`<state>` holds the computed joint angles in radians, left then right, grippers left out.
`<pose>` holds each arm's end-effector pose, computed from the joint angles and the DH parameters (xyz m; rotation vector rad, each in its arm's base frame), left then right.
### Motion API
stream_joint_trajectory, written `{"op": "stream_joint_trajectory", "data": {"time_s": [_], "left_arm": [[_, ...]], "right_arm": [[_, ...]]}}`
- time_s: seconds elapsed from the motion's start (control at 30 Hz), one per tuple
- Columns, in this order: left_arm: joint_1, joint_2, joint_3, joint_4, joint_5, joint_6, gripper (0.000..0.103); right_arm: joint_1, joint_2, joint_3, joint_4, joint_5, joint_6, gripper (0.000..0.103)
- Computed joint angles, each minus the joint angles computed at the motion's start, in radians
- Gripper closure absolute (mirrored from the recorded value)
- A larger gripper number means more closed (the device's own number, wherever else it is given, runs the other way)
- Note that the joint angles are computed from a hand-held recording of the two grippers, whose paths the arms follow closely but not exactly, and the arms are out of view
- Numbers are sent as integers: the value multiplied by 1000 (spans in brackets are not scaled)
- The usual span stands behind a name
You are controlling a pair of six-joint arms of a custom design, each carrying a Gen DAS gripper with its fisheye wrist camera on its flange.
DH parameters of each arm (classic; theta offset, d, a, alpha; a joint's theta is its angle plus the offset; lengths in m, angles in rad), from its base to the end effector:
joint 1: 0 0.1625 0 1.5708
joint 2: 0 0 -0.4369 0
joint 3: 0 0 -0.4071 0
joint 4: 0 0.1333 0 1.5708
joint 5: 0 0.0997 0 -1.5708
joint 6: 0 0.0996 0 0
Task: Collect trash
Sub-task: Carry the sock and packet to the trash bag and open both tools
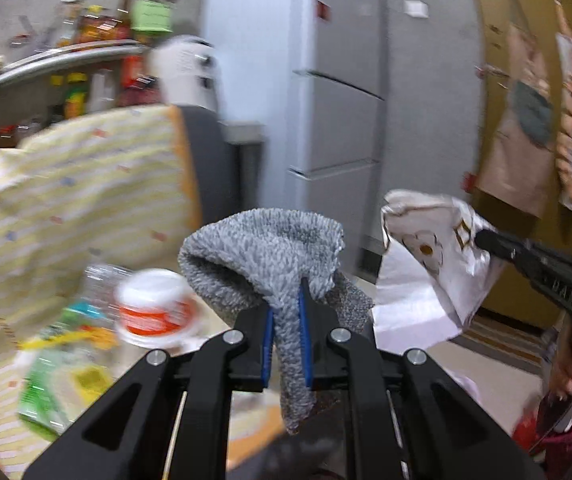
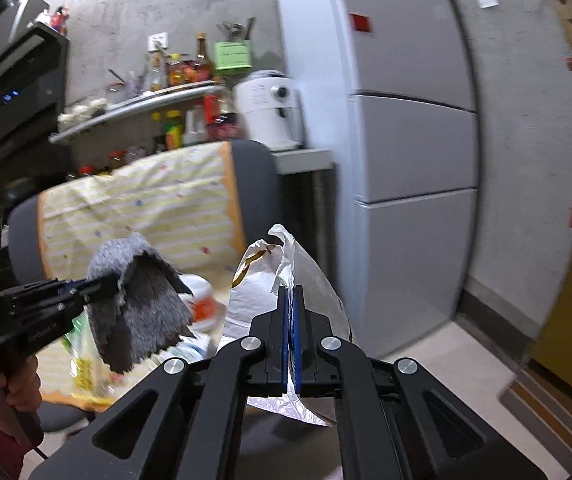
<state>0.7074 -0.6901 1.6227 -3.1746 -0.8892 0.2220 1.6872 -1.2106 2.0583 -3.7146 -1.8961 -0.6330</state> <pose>-0.4089 -0.6076 0.1151 1.0203 2.2871 -1.1005 0.1636 -0.5258 0.3365 0.5289 -2.0622 1.4580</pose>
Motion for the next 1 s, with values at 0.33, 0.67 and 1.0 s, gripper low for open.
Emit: {"op": "stream_joint_trajectory", "data": {"time_s": [0.33,0.67,1.0], "left_arm": [[-13,71,27,88,-184,-31,94],[-13,92,8,120,-180,-58,94],[-3,149,-69,264,-259,-56,94]], "right_arm": [[-74,-112,191,-63,-218,83,101],[-230,-119,197,166,-177,269,73],[-244,-148,207,74,-125,241,71]]}}
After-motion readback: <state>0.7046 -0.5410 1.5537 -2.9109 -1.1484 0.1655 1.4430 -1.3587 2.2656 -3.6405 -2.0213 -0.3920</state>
